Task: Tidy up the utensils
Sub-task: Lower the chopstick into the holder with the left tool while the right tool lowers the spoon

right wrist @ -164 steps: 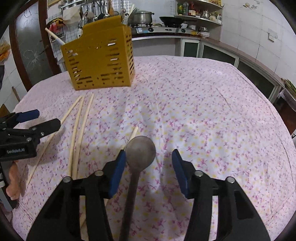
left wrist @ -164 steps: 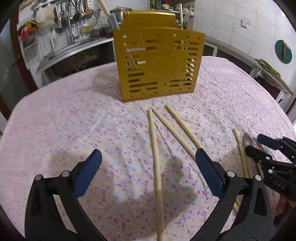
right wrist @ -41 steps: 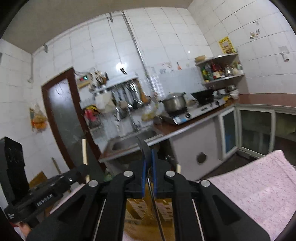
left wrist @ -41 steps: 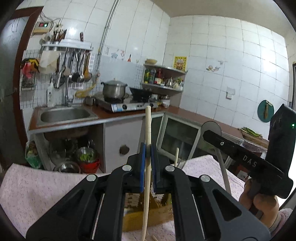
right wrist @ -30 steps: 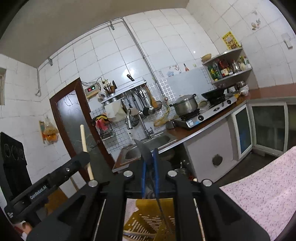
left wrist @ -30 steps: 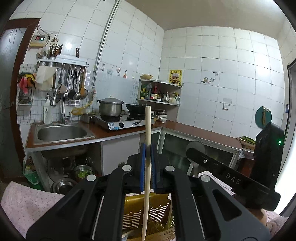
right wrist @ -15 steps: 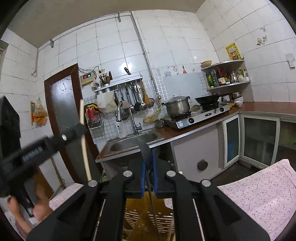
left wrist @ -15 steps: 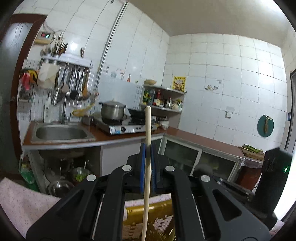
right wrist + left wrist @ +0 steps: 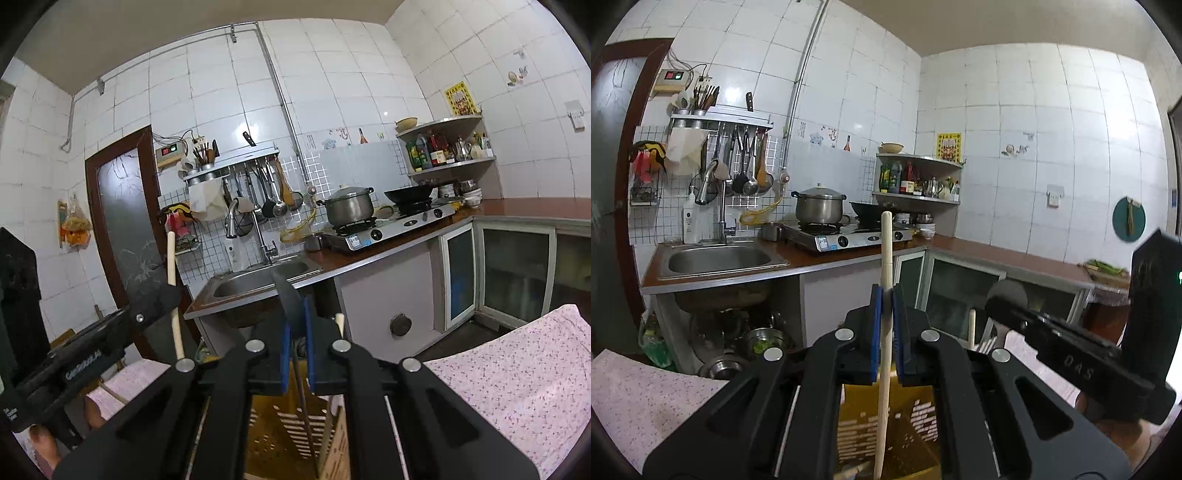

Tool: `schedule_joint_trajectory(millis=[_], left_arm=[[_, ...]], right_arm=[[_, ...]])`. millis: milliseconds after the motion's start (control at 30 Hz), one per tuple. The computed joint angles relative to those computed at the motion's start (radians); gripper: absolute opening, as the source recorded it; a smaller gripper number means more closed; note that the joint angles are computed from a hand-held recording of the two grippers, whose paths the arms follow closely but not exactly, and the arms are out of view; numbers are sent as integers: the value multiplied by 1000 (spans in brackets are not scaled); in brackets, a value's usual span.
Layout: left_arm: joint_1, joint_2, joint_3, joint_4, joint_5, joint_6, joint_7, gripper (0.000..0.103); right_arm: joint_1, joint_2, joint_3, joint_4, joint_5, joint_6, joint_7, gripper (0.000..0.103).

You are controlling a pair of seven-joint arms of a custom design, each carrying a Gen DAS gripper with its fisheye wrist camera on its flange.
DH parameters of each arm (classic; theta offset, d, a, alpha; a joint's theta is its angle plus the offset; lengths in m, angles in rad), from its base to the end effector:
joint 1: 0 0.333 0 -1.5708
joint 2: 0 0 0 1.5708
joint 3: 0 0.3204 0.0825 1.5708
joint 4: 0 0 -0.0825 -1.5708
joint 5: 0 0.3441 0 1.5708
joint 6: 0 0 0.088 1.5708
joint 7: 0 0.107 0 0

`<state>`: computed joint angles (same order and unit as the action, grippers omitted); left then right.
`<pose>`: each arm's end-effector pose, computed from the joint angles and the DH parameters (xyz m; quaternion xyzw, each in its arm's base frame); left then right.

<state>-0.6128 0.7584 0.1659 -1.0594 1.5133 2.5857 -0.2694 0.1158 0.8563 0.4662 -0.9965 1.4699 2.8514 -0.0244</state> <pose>0.6593 -0.3924 0.4744 -0.5902 0.4865 -0.4537 0.4573 0.7374 0.2327 0.4503 -0.6502 0.3782 -0.1621 0.6387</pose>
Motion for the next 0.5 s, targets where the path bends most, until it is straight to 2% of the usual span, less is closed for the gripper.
schedule_joint_trajectory(millis=[133, 300, 500], left_arm=[[-16, 2, -4, -29, -6, -42, 24, 4], [-28, -19, -17, -87, -4, -83, 28, 5], [-21, -43, -53, -131, -42, -114, 82, 5]], right_arm=[[-14, -16, 8, -47, 38, 15, -52, 7], [5, -35, -19, -93, 58, 62, -106, 7], [37, -52, -58, -135, -8, 109, -56, 7]])
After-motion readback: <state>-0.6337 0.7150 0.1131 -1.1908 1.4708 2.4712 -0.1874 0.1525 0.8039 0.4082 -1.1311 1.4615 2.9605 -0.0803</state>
